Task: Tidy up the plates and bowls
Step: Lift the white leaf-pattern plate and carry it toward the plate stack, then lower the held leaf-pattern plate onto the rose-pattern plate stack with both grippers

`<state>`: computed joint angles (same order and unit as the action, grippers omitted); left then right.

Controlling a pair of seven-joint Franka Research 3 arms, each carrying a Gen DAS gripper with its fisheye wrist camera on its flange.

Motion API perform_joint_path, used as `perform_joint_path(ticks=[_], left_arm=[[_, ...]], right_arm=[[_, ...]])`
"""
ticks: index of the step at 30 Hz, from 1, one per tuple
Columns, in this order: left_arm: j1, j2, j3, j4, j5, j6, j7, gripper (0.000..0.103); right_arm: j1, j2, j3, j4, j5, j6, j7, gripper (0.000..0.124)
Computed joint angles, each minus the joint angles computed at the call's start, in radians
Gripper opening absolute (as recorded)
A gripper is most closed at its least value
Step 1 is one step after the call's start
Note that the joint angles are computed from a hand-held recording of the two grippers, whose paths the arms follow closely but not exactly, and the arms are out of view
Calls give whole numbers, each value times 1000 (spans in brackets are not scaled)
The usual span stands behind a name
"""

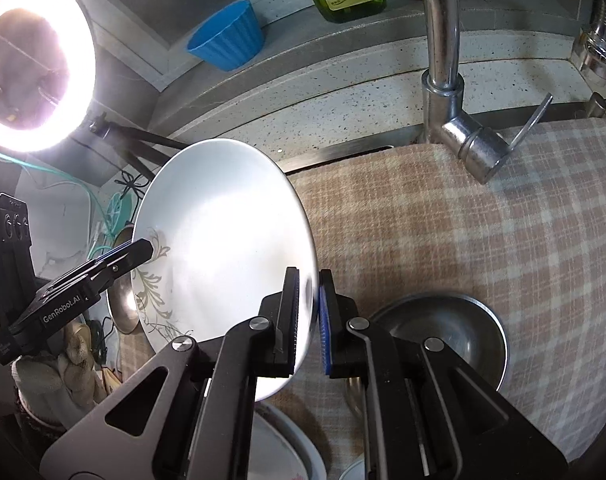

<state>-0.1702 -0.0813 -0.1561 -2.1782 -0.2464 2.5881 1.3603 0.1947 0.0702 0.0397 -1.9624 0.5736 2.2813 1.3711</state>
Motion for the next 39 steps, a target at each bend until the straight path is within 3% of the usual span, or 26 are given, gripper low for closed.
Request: perform_joint_path(ticks=[22,39], left_arm=[[-127,-296,76,-306,-122,27,51,21],[-211,-425,118,-457,-196,-18,55,21]], right_arm=[[59,-331,0,-356,16,25,20,9],[79,-439,-13,-522,48,-40,18,9]])
